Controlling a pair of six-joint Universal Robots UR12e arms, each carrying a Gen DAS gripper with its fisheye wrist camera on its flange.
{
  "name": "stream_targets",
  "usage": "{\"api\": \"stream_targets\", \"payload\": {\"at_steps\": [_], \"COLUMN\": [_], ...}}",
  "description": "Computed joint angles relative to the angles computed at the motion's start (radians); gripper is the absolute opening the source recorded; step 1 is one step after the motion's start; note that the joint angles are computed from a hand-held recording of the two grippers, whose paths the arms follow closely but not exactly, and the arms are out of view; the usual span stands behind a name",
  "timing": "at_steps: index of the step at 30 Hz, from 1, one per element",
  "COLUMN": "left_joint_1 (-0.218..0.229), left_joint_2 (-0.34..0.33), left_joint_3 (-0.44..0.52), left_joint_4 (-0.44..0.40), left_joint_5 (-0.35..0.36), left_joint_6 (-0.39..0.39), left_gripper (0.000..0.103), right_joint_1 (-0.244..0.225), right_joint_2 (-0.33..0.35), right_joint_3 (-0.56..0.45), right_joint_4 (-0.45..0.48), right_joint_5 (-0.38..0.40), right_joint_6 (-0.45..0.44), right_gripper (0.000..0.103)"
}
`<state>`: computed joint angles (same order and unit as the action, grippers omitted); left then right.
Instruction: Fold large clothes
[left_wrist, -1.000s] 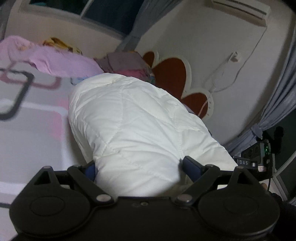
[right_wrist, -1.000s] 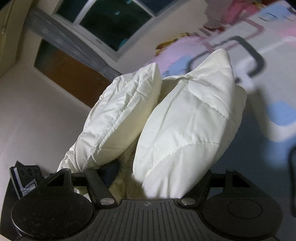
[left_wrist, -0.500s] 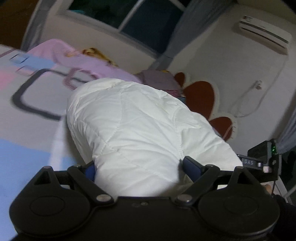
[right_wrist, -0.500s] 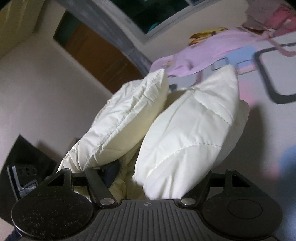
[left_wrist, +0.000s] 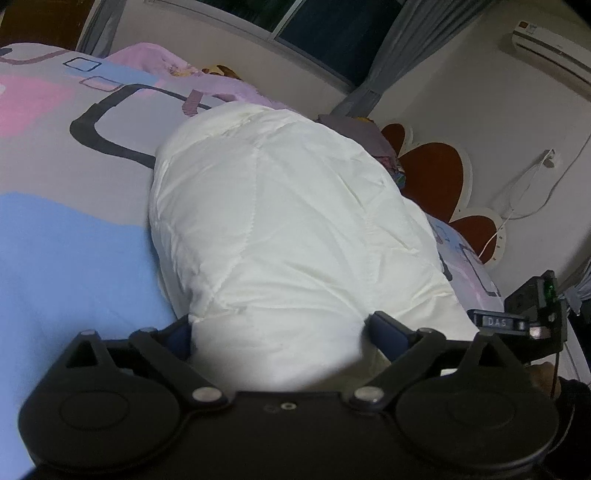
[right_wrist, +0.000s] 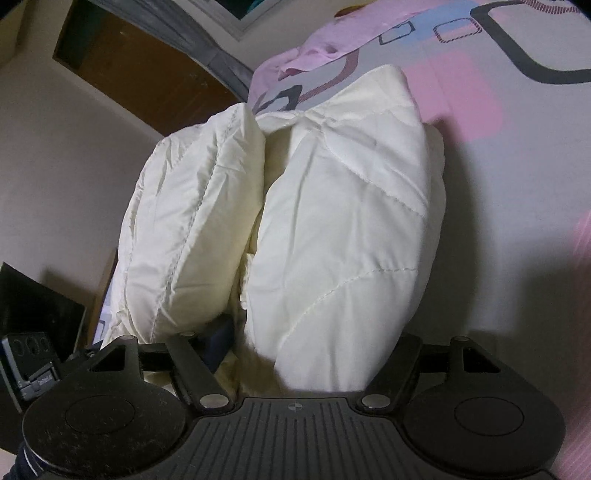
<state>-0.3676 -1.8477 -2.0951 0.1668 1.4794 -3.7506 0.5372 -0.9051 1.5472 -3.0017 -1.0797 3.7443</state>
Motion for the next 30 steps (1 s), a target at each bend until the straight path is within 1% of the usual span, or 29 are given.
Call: {"api": "stream_targets", "payload": {"at_steps": [2, 4, 6, 7, 8, 9, 10, 11, 12, 13, 14, 15, 17, 19, 20, 21, 23, 24, 26, 27, 28, 29, 30], "left_joint_1": [-0.005, -0.013, -0.026, -0.029, -0.028, -0.025, -0.025, -0.027, -0.032, -0.040, -0.052, -0.060, -0.076, -0.092, -0.095, -0.094, -0.090, -0.089, -0.089, -0.090, -0.093, -0.099, -0.098], "left_joint_2": [0.023, 0.050, 0.084, 0.097, 0.106, 0.110, 0.110, 0.111, 0.109, 0.105, 0.099, 0.093, 0.080, 0.072, 0.069, 0.065, 0.055, 0.050, 0.053, 0.060, 0.067, 0.072, 0.076], "left_joint_3": [-0.015, -0.029, -0.052, -0.061, -0.065, -0.064, -0.056, -0.042, -0.028, -0.016, -0.005, 0.002, 0.009, 0.003, -0.001, -0.005, -0.013, -0.010, -0.003, 0.000, 0.001, 0.000, 0.006], "left_joint_4": [-0.018, -0.029, -0.009, 0.005, 0.023, 0.037, 0.037, 0.015, -0.009, -0.024, -0.041, -0.055, -0.079, -0.078, -0.069, -0.058, -0.039, -0.039, -0.056, -0.062, -0.049, -0.032, -0.026], "left_joint_5": [0.027, 0.084, 0.159, 0.174, 0.168, 0.149, 0.128, 0.103, 0.083, 0.074, 0.076, 0.072, 0.062, 0.072, 0.071, 0.065, 0.054, 0.057, 0.064, 0.070, 0.090, 0.116, 0.150], "left_joint_6": [0.022, 0.037, 0.034, 0.034, 0.044, 0.061, 0.082, 0.111, 0.143, 0.172, 0.191, 0.202, 0.218, 0.223, 0.224, 0.220, 0.183, 0.175, 0.175, 0.174, 0.180, 0.184, 0.187], "left_gripper": [0.096, 0.096, 0.092, 0.090, 0.081, 0.074, 0.071, 0.065, 0.060, 0.059, 0.057, 0.055, 0.053, 0.053, 0.053, 0.053, 0.052, 0.052, 0.052, 0.052, 0.052, 0.052, 0.055], "right_joint_1": [-0.003, -0.005, 0.003, 0.005, 0.011, 0.017, 0.029, 0.042, 0.055, 0.063, 0.076, 0.085, 0.099, 0.119, 0.121, 0.119, 0.109, 0.107, 0.109, 0.110, 0.110, 0.109, 0.109], "right_joint_2": [-0.027, -0.052, -0.094, -0.110, -0.112, -0.115, -0.115, -0.119, -0.113, -0.118, -0.109, -0.110, -0.111, -0.104, -0.102, -0.095, -0.084, -0.092, -0.090, -0.096, -0.103, -0.107, -0.106], "right_joint_3": [0.017, 0.027, 0.061, 0.068, 0.055, 0.040, 0.018, 0.007, -0.023, -0.030, -0.047, -0.050, -0.033, -0.023, -0.015, -0.011, -0.009, 0.000, -0.014, -0.014, -0.012, -0.013, -0.019], "right_joint_4": [0.001, -0.003, -0.026, -0.033, -0.034, -0.029, -0.017, 0.000, 0.039, 0.061, 0.077, 0.105, 0.136, 0.180, 0.192, 0.193, 0.190, 0.190, 0.212, 0.201, 0.179, 0.144, 0.117], "right_joint_5": [-0.047, -0.114, -0.225, -0.254, -0.271, -0.282, -0.293, -0.297, -0.286, -0.278, -0.273, -0.262, -0.259, -0.302, -0.312, -0.307, -0.282, -0.279, -0.289, -0.304, -0.314, -0.324, -0.334], "right_joint_6": [-0.003, -0.013, -0.034, -0.048, -0.064, -0.098, -0.148, -0.195, -0.256, -0.303, -0.342, -0.370, -0.406, -0.424, -0.422, -0.402, -0.350, -0.353, -0.368, -0.370, -0.368, -0.365, -0.364], "right_gripper": [0.070, 0.070, 0.070, 0.070, 0.069, 0.069, 0.069, 0.069, 0.069, 0.068, 0.054, 0.049, 0.044, 0.041, 0.040, 0.040, 0.040, 0.040, 0.040, 0.040, 0.041, 0.041, 0.041]}}
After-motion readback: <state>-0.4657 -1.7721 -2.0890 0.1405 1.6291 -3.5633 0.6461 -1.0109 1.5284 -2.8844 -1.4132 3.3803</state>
